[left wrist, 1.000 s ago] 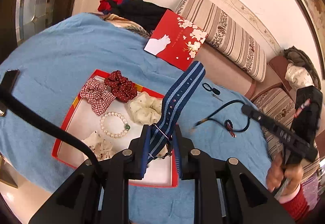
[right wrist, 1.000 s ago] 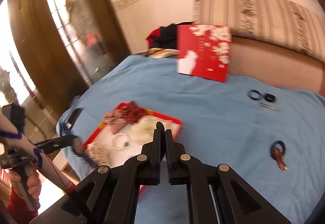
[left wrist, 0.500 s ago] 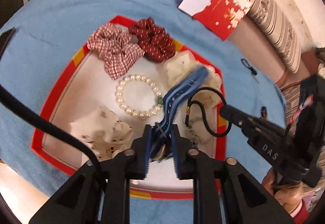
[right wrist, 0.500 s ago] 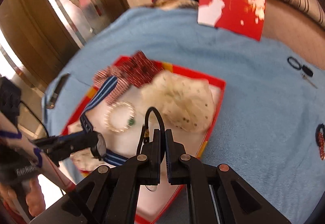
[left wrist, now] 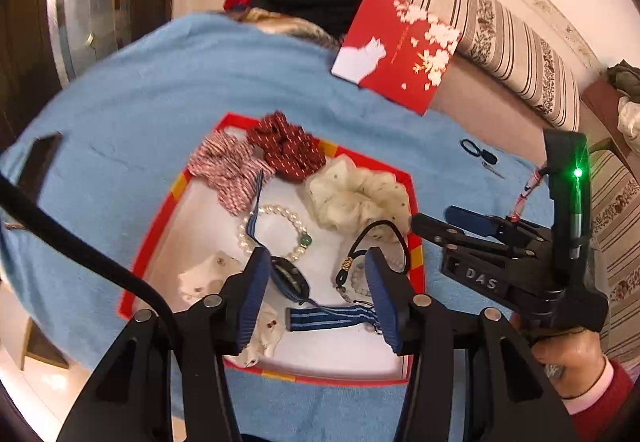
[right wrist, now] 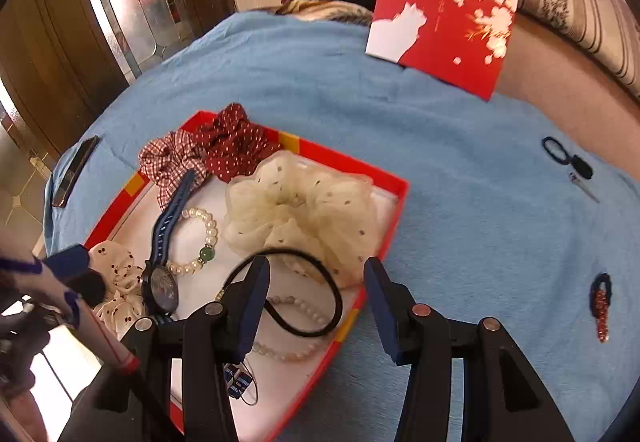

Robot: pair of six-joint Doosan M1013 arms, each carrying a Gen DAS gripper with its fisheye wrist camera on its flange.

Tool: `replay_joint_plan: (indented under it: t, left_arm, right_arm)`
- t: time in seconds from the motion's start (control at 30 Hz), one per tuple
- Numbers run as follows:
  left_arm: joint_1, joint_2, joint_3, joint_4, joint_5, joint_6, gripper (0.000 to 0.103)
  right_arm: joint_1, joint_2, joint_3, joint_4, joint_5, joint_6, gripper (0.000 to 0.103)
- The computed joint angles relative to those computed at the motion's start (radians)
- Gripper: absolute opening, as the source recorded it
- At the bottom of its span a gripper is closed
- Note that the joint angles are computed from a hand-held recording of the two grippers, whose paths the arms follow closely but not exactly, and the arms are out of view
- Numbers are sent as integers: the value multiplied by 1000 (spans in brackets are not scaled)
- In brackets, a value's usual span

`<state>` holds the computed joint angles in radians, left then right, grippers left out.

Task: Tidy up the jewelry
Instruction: 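Carry the watch into the box with left tool while right tool carries black cord there, then withdraw both tools from the box toward the red bead bracelet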

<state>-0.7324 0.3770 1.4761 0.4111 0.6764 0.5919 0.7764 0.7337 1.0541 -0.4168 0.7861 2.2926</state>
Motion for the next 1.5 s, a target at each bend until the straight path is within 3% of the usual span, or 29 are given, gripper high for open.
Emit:
replay_joint_plan:
  t: [0.1,0.27,0.43,0.53,0.7,0.83,1.1,1.3,1.5]
  left_arm:
    - [-33,-26,22,160,55,-129,58]
    - [-80,-58,58,302,150,-308,66]
    - [-131,-79,83,389,243,-431,71]
    - [-159,-76,83,422,288,-472,74]
    - [-184,-46,40,383,320,-411,74]
    - [-204,-26,7,359,336,-367,74]
    - [-253,30,-78,341,389,-249,74]
    - [-280,66,-127,328,395,-192,74]
    - [-293,77,-140,301,382,-153,74]
  right_arm:
    - [10,-32,41,-49,-20,29,53]
    - [37,-105,153,-132,-75,94,53]
    - [73,-186,301,-349,-114,307,58]
    - [76,-224,372,-396,-141,440,58]
    - [76,-274,472,-448,-181,622,58]
    - [93,-297,517,-556,-124,722,58]
    - [114,-359,633,-763,-63,1056,60]
    - [116,-388,691,-767,-7,1089,61]
    - [110,-411,725,-763,1,1133,61]
